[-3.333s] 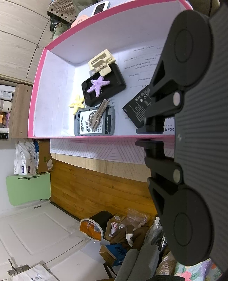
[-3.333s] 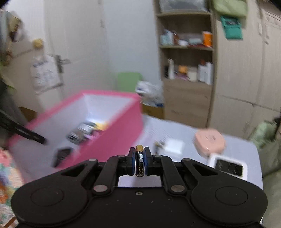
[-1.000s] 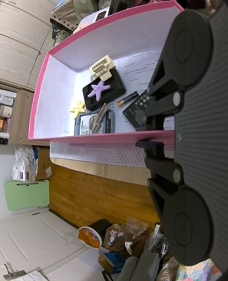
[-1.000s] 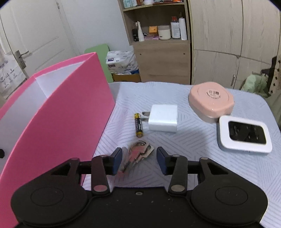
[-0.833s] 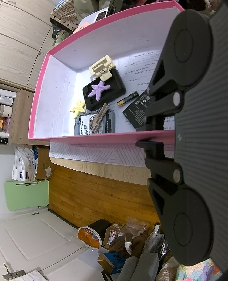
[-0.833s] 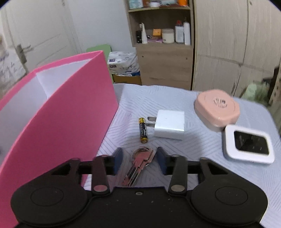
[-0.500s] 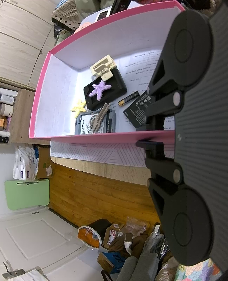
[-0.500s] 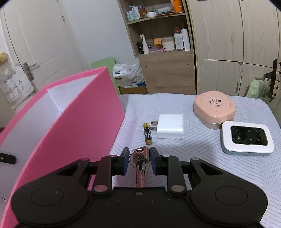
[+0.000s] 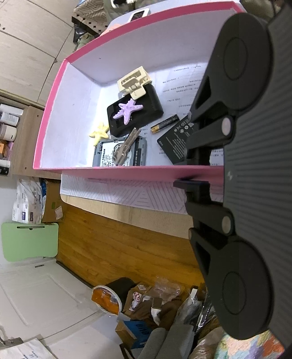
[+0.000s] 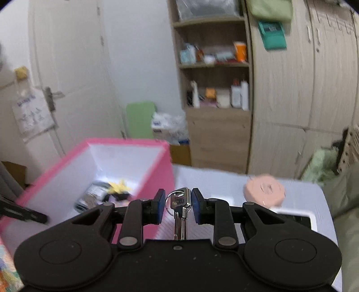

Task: Organize rigid objects
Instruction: 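Carry the silver keys into the pink box and open the right tool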

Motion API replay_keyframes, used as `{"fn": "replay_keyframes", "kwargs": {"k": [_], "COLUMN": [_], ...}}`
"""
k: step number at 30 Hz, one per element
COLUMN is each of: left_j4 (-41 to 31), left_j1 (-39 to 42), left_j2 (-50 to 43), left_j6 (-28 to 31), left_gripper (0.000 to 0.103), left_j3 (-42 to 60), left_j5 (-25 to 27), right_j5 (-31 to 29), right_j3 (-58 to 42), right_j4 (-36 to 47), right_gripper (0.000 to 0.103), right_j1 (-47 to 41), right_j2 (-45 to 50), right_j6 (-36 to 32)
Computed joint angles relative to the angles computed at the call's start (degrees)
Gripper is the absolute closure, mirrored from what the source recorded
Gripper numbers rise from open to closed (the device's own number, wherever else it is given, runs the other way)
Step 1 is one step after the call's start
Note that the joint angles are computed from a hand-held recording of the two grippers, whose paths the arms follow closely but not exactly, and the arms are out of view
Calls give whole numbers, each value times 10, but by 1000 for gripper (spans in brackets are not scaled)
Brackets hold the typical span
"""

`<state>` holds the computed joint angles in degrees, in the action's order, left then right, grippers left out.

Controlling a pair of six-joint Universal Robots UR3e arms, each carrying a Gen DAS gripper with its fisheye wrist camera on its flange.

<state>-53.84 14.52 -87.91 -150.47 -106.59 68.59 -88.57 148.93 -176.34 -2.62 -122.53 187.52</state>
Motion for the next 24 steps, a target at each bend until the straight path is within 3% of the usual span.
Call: {"fn": "replay_keyframes", "kwargs": {"k": [2,5,7,12,16,20,24], "left_j4": [1,7,7,9,14,18,17], "left_j1": [0,3,5,1,-3,-3,-8], "left_j2": [1,6,8,13,18,22,21], "left_j6": [-2,3,10,14,16,16,14], "left_gripper": [95,96,96,96,96,96,96], "left_j3": [-1,-7,-9,-12,-16,-20,-16], "left_j5": [-1,0,-2,1,1,-1,6], "right_j5": [15,105,153,87,49,45,101], "right_j3": [-28,-76,-109,-196,-243,-263,-220], "right_j4": [36,104,120,88,113,137,127], "right_gripper": [73,73,73,73,73,73,73], "right_j1": [11,-2,8,129,166,162,113], "right_j2": [-25,-46,-11,174,252,277,218], "right_j6": [0,-20,-37,-56,-70,-74,-72]}}
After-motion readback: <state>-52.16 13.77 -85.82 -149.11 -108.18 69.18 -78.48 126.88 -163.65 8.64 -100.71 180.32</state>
